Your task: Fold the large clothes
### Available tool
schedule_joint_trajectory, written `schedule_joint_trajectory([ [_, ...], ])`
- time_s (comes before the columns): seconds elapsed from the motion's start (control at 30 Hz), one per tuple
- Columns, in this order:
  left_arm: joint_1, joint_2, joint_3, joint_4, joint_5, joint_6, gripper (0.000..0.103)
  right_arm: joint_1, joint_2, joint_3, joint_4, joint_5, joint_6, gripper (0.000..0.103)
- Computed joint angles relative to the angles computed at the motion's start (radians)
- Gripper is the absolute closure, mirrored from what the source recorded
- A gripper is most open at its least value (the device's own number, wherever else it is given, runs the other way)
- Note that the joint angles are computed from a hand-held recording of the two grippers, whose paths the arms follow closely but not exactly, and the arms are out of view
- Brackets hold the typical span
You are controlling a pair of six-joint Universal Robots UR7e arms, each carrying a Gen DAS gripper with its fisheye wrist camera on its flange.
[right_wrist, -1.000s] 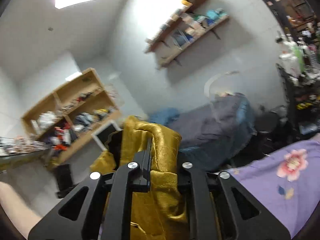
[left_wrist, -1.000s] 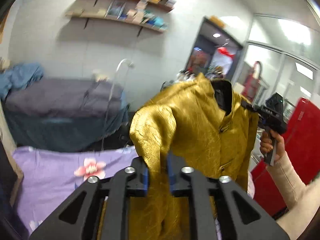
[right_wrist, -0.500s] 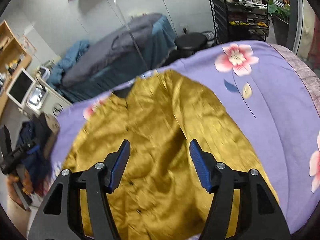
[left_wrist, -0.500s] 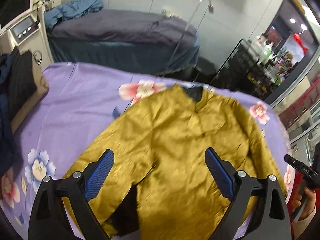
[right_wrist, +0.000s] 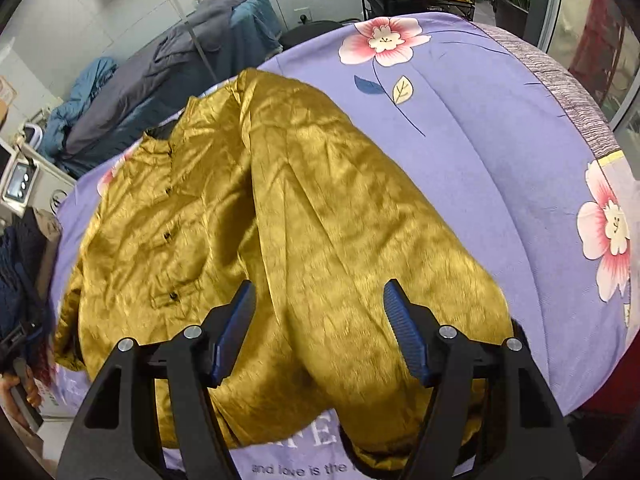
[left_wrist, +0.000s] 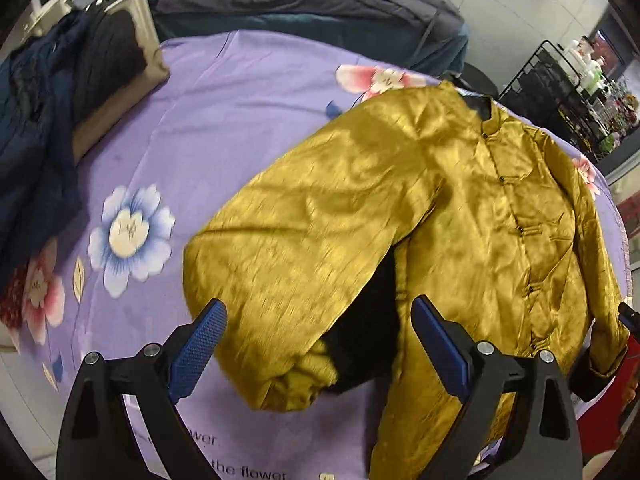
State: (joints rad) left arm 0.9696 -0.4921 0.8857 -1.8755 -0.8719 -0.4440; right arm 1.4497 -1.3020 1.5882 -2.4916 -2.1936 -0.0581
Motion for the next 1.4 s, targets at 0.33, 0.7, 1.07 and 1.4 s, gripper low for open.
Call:
schedule_joint_trajectory([
  [0.33,0.022,-0.114,0.215,-0.027,0.017,-0.174,0.012,0.001,0.003,0.032,0.044,0.027,0.031,0.035],
  [0.7,0.075,-0.04,0.19,-0.111,-0.052,-0.431,0.017,0.042,0.055,0.001,0.068,0.066,0.005,0.035],
  [1.07,-0.003,0.031,-0.076,0.167,0.422,-0.224,0.092,0.035,0.047,0.018,0.06,0.062,0.007,0.035],
  [1.4,0.029,0.046,-0.141,0.477,0.382,-0.376,0.024,0.025,0.061,0.0,0.124,0.105,0.011,0.035],
])
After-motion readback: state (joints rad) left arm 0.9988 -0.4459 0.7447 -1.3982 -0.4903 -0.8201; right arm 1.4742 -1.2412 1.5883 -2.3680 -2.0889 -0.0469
